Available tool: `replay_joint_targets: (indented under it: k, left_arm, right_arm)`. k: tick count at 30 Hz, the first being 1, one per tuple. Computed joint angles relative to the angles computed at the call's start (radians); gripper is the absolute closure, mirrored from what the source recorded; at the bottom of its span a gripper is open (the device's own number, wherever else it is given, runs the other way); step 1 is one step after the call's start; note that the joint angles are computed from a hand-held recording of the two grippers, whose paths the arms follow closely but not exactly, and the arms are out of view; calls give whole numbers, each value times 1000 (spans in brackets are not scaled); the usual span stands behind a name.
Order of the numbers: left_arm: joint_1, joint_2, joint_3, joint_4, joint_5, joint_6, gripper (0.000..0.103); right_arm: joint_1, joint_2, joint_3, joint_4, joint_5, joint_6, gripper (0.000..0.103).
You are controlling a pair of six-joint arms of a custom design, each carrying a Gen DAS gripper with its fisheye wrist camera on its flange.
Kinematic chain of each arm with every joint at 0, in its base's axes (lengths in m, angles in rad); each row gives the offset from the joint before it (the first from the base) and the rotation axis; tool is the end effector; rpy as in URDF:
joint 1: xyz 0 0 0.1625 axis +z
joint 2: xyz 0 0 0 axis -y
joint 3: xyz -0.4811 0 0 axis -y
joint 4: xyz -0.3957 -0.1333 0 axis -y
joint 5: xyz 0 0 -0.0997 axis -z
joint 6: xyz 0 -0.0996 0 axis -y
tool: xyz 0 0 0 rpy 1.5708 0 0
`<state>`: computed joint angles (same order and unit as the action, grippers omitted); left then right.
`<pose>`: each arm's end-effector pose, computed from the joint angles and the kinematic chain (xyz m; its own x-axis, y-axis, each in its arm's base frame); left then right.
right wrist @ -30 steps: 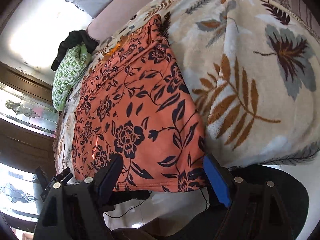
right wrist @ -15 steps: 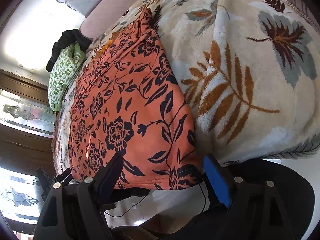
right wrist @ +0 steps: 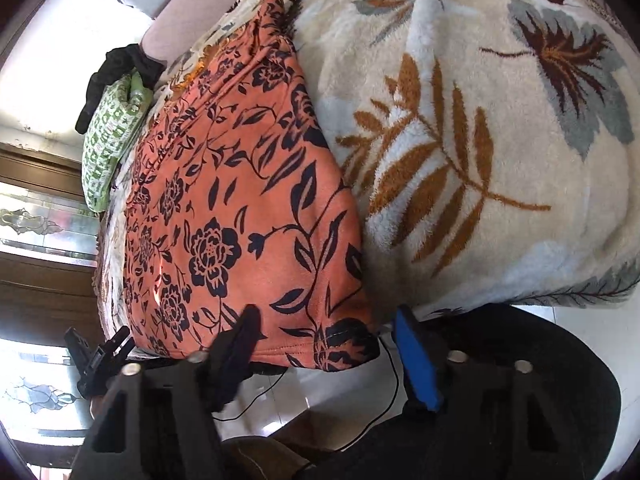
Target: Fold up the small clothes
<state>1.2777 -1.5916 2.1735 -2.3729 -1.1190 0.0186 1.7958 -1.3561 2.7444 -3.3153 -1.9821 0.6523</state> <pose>0.0429 -0.4699 0.3603 -0.8835 0.1860 -0.4300 0.2984 0.9309 -0.2105 0.1580 -0.2712 0.1926 -0.8617 0.5001 0.0861 0.3951 0.7677 -0.5046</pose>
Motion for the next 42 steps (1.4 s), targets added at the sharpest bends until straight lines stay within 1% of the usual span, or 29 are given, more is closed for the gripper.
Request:
replay_joint_targets:
  k: [1, 3, 6, 9, 10, 11, 12, 13, 14, 15, 16, 17, 18, 21, 26, 30, 32, 33, 35, 37, 38, 39, 40, 41, 42]
  left_arm:
    - [-1, -1, -1, 5, 1, -1, 6]
    - [-5, -3, 3, -1, 1, 4, 6]
    - [-9, -7, 8, -9, 7, 13, 6]
    - [-7, 1, 3, -4, 21, 13, 6]
    - [-6, 5, 3, -5, 29, 15, 9]
    - [-4, 9, 2, -5, 32, 21, 16]
    - [-5, 12, 2, 4, 47, 24, 32]
    - [-19, 15, 10, 2, 102, 21, 50]
    - [-23, 16, 12, 4, 124, 28, 55]
    - [-16, 14, 2, 16, 106, 33, 68]
    - [-9, 13, -13, 35, 89, 28, 86]
    - [2, 13, -31, 55, 57, 29, 92]
    - [10, 11, -45, 69, 29, 27, 92]
    - [-3, -2, -48, 71, 24, 32, 92]
    - [-20, -17, -48, 73, 6, 40, 92]
    - [-29, -31, -53, 70, -15, 50, 92]
    - [-31, -25, -53, 62, -10, 57, 92]
    - [-25, -18, -53, 60, -6, 53, 92]
    - [-5, -1, -51, 74, 9, 29, 92]
    - [-8, 2, -36, 81, 53, 32, 91]
    - [-13, -4, -26, 70, 61, 43, 91]
    - [-16, -10, -22, 63, 57, 50, 86]
    - [-20, -13, -23, 67, 56, 48, 69]
    - [-23, -15, -23, 70, 58, 49, 58]
    - [-27, -18, -19, 61, 65, 57, 42]
  right_arm:
    - [-4, -2, -1, 12, 9, -3, 50]
    - [-6, 0, 2, 12, 9, -4, 50]
    - [-9, 12, 21, -46, 14, 1, 50]
    - [-12, 17, 20, -48, 18, -1, 49]
    - [-18, 20, 20, -53, 25, -4, 49]
    - [-23, 26, 19, -60, 34, -12, 49]
    - [-30, 31, 20, -68, 48, -26, 49]
    - [-35, 34, 20, -67, 58, -33, 56]
    - [-38, 36, 19, -62, 62, -34, 77]
    - [-40, 37, 21, -65, 67, -34, 83]
    - [-43, 38, 25, -73, 68, -36, 85]
    - [-45, 43, 32, -93, 71, -38, 89]
    - [-50, 51, 41, -124, 77, -40, 91]
    - [-41, 49, 56, -173, 88, -45, 93]
    - [4, 10, 51, -193, 84, -46, 93]
    - [28, -19, 39, -211, 99, -60, 93]
    - [37, -26, 28, -214, 98, -71, 93]
    - [35, -22, 25, -220, 100, -76, 93]
    - [6, 8, 34, -266, 122, -86, 93]
    - [-27, 47, 51, -318, 147, -84, 93]
    - [-40, 60, 60, -342, 166, -87, 92]
    - [-40, 66, 64, -348, 167, -82, 90]
    - [-30, 65, 62, -336, 145, -76, 89]
    - [-18, 54, 58, -310, 118, -72, 87]
    - [-9, 45, 55, -296, 99, -68, 82]
